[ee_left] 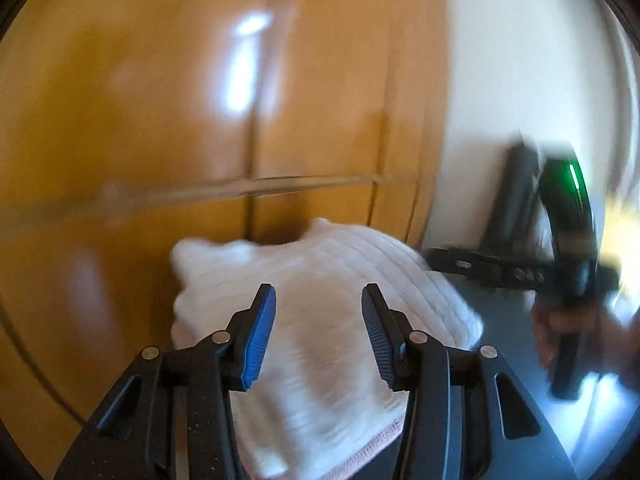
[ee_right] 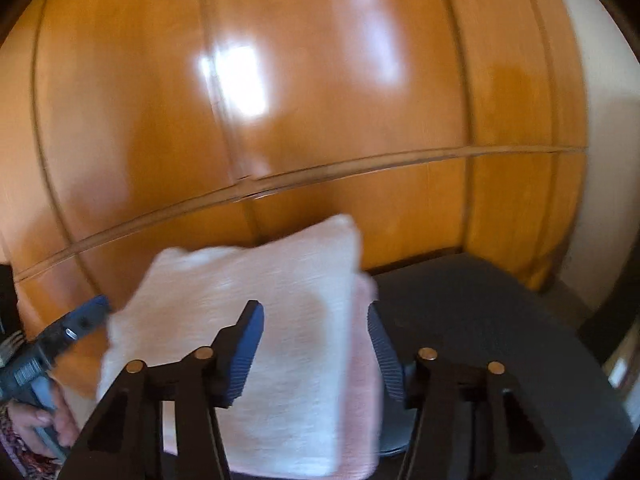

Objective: Fold clothes
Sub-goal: 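Open both grippers and straighten the sweater on the pink stack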

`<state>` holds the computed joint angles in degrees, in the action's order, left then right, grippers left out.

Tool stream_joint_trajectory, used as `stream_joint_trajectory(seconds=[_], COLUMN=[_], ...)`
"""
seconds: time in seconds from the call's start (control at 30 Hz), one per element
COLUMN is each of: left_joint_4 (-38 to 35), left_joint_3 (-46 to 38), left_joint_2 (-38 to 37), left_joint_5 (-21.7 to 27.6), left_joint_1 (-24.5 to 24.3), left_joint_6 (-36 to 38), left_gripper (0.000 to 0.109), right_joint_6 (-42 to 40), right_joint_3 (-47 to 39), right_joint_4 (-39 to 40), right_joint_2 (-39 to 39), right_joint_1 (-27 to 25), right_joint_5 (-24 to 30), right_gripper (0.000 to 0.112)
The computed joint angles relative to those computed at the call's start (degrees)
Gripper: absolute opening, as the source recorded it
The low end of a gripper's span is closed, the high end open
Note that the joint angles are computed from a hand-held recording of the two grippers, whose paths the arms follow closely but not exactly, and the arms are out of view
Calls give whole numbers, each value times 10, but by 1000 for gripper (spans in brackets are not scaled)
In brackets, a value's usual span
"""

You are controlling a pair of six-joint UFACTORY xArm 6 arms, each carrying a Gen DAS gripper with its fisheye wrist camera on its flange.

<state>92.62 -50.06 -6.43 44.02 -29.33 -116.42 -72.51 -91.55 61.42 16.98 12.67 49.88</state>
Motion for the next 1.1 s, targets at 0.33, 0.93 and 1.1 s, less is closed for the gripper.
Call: stream_joint_trajectory(seconds=[0.33, 0.93, 1.1], left_joint_4=[-94, -63, -131], left_joint_3=[-24, 20, 16], left_joint_2=[71, -1, 38], left_joint_5=[-48, -27, -84], left_joint_1=[61, 49, 116], left_joint_6=[120, 8, 60], left_gripper=[49, 66, 71], right_joint_6=[231, 136, 151], right_joint_3=[-59, 79, 21], right_joint_4=[-151, -93, -158], right_joint_2=[82, -75, -15], right_joint_1=[13, -20, 10], right_joint_5=[41, -1, 27], right_gripper=[66, 37, 27])
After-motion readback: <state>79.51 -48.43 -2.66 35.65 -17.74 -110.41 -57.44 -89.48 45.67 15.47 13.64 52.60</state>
